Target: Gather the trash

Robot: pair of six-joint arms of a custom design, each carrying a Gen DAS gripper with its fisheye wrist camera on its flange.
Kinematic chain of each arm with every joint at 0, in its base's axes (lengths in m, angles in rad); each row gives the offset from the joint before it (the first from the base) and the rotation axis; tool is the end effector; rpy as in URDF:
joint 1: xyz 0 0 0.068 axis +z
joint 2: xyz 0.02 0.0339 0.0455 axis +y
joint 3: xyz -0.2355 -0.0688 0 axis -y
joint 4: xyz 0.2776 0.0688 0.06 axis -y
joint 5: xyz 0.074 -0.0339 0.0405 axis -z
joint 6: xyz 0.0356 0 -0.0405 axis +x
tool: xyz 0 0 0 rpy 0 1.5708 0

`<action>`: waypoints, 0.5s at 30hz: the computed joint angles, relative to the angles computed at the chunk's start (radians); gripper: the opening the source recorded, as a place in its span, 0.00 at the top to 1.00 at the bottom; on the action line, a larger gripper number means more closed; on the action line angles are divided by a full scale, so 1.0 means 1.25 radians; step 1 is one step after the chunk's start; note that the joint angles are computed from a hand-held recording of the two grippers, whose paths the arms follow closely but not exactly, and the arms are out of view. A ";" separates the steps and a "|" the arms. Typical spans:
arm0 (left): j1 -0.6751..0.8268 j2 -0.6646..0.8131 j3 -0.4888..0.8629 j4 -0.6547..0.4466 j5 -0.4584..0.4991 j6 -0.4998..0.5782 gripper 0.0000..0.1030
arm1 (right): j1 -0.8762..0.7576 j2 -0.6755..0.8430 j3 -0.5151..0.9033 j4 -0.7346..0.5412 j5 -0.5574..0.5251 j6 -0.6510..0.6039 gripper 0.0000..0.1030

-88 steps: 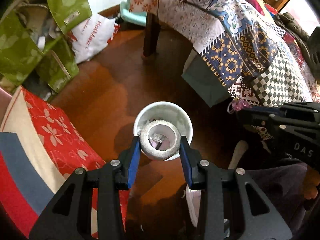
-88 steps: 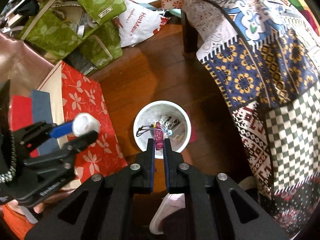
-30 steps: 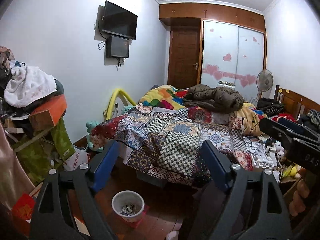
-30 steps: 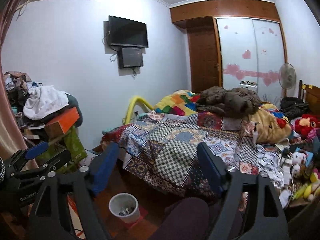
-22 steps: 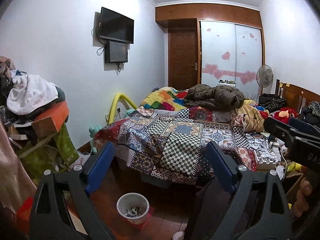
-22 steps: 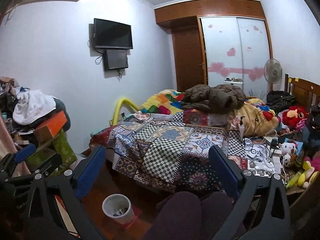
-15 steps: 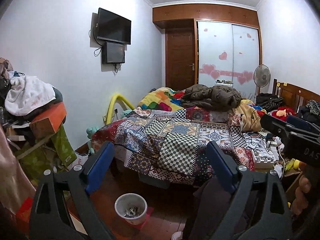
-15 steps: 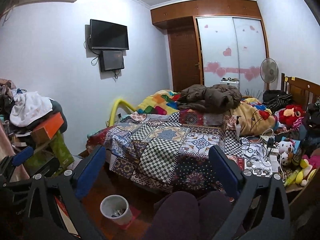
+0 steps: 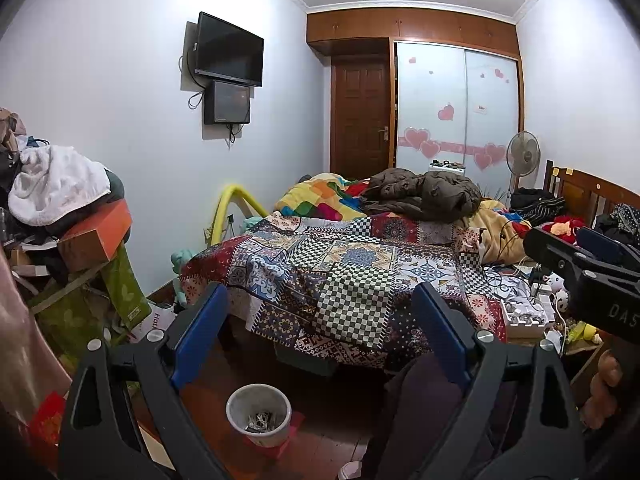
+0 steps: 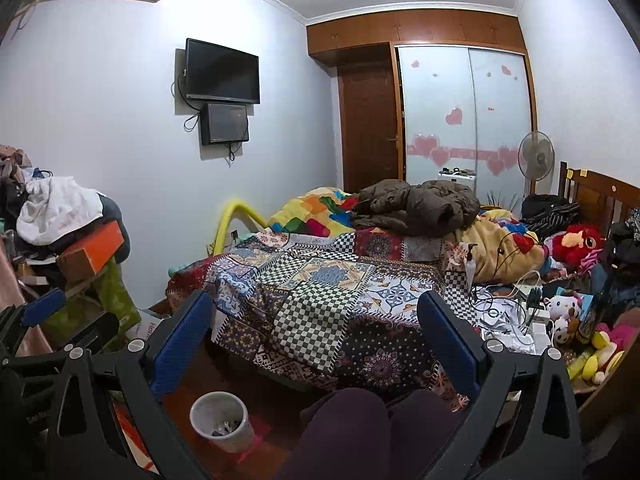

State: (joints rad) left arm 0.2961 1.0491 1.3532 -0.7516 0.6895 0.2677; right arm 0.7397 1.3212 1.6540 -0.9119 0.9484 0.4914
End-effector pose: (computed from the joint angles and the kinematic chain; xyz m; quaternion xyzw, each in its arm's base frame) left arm 0.2371 0.0487 0.4141 0.1687 0.7991 -0.1353 0.5610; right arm 0.2292 0.1700 0.4372 0.1187 0.8034 -0.0835 0.5775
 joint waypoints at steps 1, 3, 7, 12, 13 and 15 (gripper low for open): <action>-0.001 -0.002 -0.001 0.000 -0.003 -0.001 0.09 | -0.001 0.002 -0.001 0.002 0.000 0.001 0.01; -0.002 -0.004 -0.002 -0.001 -0.004 -0.002 0.09 | -0.003 -0.004 -0.004 0.004 -0.004 -0.006 0.01; -0.004 -0.012 -0.008 -0.001 -0.004 -0.005 0.09 | 0.000 0.002 0.002 -0.001 0.001 -0.001 0.01; -0.008 -0.016 -0.011 -0.001 -0.005 -0.008 0.09 | 0.004 0.005 0.006 -0.001 0.004 -0.002 0.01; -0.007 -0.017 -0.011 0.000 -0.002 -0.007 0.09 | -0.001 0.001 0.003 0.004 -0.002 -0.011 0.01; -0.010 -0.021 -0.015 0.003 -0.006 -0.009 0.09 | -0.003 0.001 0.008 0.002 -0.006 -0.017 0.01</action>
State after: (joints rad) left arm 0.2831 1.0225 1.3348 -0.7472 0.6820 0.2560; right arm 0.7363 1.3218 1.6635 -0.9094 0.9414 0.4707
